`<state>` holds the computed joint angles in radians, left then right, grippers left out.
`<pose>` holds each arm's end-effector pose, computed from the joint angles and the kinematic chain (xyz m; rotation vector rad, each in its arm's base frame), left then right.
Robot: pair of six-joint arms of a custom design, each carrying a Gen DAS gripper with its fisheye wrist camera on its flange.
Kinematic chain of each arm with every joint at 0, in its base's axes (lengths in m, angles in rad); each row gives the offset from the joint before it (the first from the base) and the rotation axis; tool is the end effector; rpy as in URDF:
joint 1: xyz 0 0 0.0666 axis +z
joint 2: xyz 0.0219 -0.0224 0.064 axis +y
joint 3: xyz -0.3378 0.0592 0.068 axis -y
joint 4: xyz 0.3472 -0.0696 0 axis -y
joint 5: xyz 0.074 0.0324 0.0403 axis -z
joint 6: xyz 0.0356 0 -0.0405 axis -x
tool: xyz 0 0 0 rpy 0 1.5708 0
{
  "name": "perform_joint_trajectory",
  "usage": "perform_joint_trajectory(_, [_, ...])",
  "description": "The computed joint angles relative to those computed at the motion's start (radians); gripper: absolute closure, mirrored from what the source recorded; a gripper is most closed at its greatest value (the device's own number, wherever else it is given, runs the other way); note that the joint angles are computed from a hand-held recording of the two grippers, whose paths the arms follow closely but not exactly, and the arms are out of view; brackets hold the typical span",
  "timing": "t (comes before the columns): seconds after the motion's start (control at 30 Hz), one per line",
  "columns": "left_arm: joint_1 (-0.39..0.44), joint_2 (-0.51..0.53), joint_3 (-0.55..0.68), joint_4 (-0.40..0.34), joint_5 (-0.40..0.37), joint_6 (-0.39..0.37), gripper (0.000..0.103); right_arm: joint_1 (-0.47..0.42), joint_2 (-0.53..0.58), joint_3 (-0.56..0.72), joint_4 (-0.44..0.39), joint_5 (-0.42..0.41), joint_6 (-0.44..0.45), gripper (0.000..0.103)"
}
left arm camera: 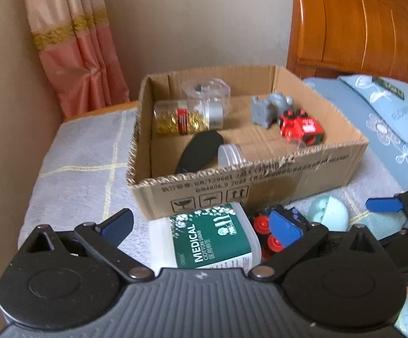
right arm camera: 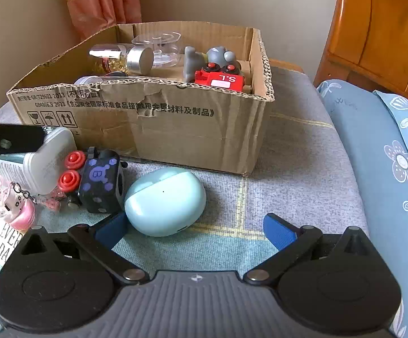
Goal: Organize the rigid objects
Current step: 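Grasp the white MEDICAL swab container with the left tool, then grasp the mint-green case with the right tool while the left tool holds the swab container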
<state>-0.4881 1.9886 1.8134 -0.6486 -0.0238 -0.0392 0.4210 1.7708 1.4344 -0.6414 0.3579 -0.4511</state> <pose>0.5631 -0.2985 0.2707 0.6152 2.3220 -0.1817 0.5010 0.2103 0.2444 0.1728 2.4561 -0.0859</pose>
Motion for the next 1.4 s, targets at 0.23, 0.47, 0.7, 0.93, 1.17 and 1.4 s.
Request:
perform_joint_trajectory(0.23, [0.018,0.046,0.054,-0.065,-0.028,0.023,0.001,0.003,0.011,0.007,0.014,0.004,0.007,0.000])
perform_joint_trajectory(0.47, [0.065,0.033,0.034,-0.062,-0.004,0.040,0.000,-0.002,0.008,-0.001,0.034,-0.007,0.030,0.000])
perform_joint_trajectory(0.7, [0.099,0.015,-0.012,-0.028,-0.001,0.046,0.001,-0.004,-0.007,-0.036,0.085,-0.013,0.062,0.000])
perform_joint_trajectory(0.93, [0.124,0.020,-0.022,-0.028,0.054,-0.015,0.001,-0.007,-0.005,-0.031,0.079,-0.022,0.068,0.000])
perform_joint_trajectory(1.17, [0.139,0.059,0.023,-0.099,0.086,0.015,0.001,-0.005,-0.010,-0.048,0.101,-0.017,0.072,0.000])
perform_joint_trajectory(1.4, [0.134,0.046,-0.014,-0.053,0.071,-0.005,0.001,-0.026,-0.015,-0.053,0.118,-0.082,0.152,0.000])
